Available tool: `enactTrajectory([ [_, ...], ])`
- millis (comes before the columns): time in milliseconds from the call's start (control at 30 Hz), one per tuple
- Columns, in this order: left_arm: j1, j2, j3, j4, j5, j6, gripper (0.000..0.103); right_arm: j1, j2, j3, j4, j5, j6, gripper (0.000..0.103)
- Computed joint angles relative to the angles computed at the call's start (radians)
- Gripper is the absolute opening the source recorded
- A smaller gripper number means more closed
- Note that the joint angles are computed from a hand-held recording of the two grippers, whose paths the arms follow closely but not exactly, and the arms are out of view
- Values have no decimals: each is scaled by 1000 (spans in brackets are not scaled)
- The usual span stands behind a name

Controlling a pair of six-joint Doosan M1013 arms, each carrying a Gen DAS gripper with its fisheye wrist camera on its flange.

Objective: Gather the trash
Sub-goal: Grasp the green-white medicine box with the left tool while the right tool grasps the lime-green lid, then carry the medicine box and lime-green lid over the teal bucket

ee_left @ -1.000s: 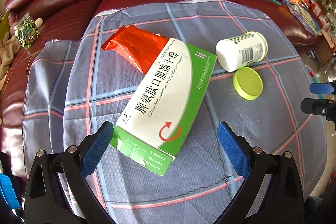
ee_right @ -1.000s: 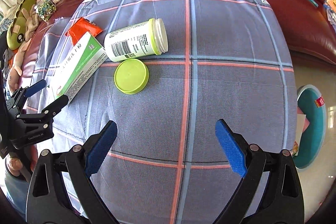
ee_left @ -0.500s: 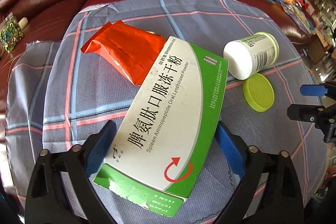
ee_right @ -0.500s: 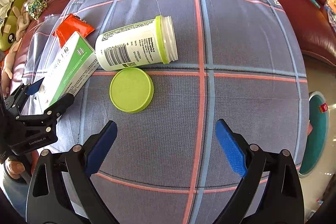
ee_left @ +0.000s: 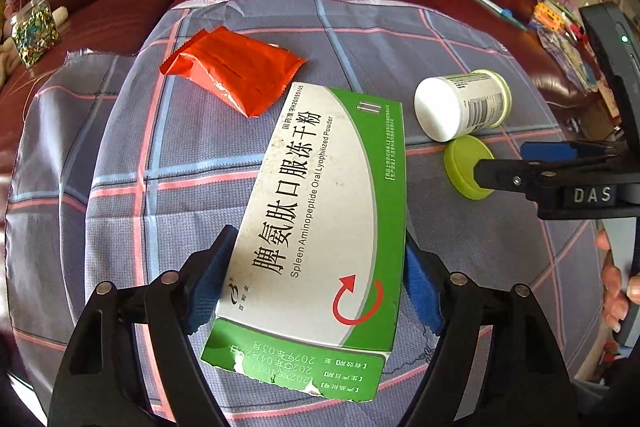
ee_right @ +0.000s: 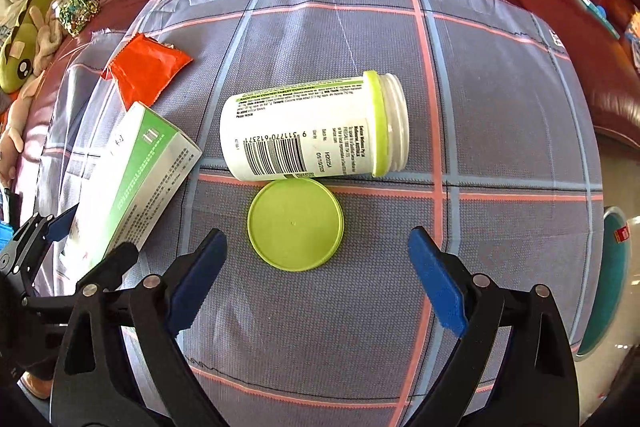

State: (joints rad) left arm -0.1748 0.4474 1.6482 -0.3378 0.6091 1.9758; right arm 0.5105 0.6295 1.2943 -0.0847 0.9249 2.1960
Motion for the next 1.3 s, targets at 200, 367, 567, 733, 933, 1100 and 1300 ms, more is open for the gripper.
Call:
enactTrajectory([
  [200, 2, -9, 18, 8, -6, -10, 78, 10, 21, -17, -30, 14, 0, 70],
  [367, -4, -12, 23, 54, -21, -51, 79, 23, 37, -31, -70, 25, -9, 67],
  [567, -19, -1, 9, 145, -17, -131, 84, 23, 10, 6, -58, -21, -40, 53],
  [733, -28, 13, -4, 174, -6, -163, 87, 9, -32, 58, 6, -64, -52, 53],
  [933, -35, -4, 18, 146, -31, -158, 77, -1, -72, 110, 19, -97, -36, 53],
  [1100, -59, -47, 59, 191, -77, -206, 77, -8, -108, 157, 19, -131, -20, 53],
  [1300, -83, -99, 105, 173, -106, -203, 77, -19, -171, 236, 26, -184, -8, 53],
])
